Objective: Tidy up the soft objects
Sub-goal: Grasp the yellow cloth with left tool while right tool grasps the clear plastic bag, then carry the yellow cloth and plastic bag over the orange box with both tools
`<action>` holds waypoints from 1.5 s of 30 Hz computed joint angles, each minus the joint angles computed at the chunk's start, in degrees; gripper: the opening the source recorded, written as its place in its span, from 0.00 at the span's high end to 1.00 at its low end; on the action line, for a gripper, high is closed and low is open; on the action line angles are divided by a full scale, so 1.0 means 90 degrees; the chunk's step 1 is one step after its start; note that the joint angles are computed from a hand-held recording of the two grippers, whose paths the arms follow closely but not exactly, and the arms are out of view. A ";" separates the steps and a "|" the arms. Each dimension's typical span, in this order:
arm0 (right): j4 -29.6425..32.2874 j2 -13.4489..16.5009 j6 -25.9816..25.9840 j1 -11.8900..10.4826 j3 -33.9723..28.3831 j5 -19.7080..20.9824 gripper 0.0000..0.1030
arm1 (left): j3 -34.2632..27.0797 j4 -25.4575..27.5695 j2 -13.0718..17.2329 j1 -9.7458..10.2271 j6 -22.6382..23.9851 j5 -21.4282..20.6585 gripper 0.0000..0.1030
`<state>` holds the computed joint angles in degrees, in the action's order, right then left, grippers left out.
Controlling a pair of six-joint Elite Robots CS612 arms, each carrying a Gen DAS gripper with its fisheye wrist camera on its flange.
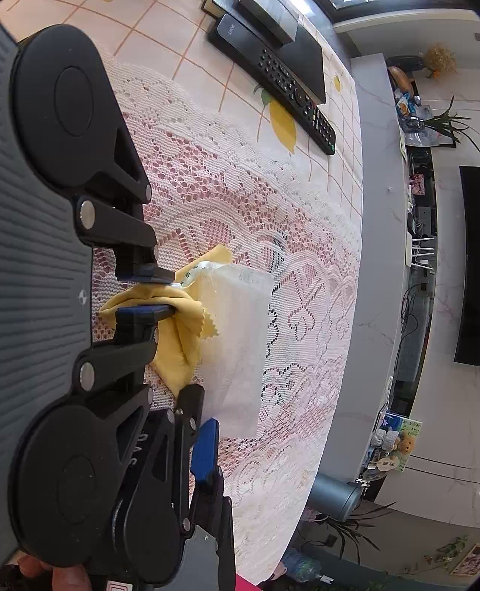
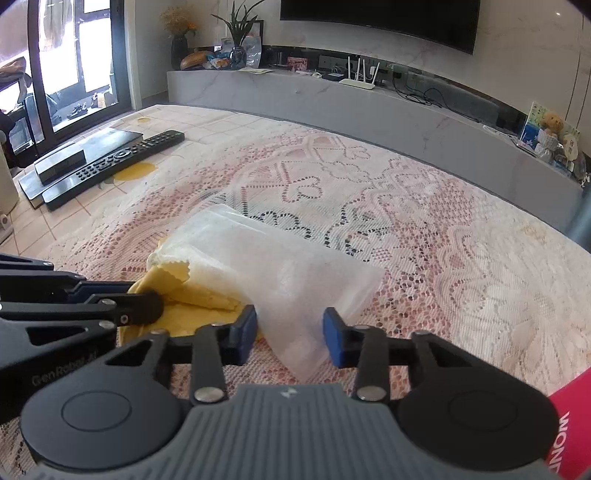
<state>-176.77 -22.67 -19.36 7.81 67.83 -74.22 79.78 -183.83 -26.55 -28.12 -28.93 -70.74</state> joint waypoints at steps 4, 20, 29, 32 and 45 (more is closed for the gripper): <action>0.0147 -0.0019 -0.0027 0.0024 -0.0049 -0.0183 1.00 | 0.0017 0.0014 -0.0016 0.0000 -0.0059 -0.0006 0.87; -0.0983 -0.0857 0.1039 -0.0151 0.1472 0.0145 1.00 | 0.0621 -0.0341 -0.0470 -0.0094 -0.0623 -0.0005 0.88; -0.1503 -0.1357 0.2129 -0.0353 0.2403 0.0512 1.00 | 0.1241 -0.1288 -0.0779 -0.0251 -0.0490 -0.0025 0.88; -0.1483 -0.1508 0.2361 -0.0414 0.2612 0.0619 1.00 | 0.1416 -0.1623 -0.0848 -0.0307 -0.0402 -0.0022 0.88; -0.2690 -0.2029 0.2910 -0.0684 0.3572 0.0590 1.00 | 0.1944 -0.2088 -0.1133 -0.0613 0.0317 0.0054 0.87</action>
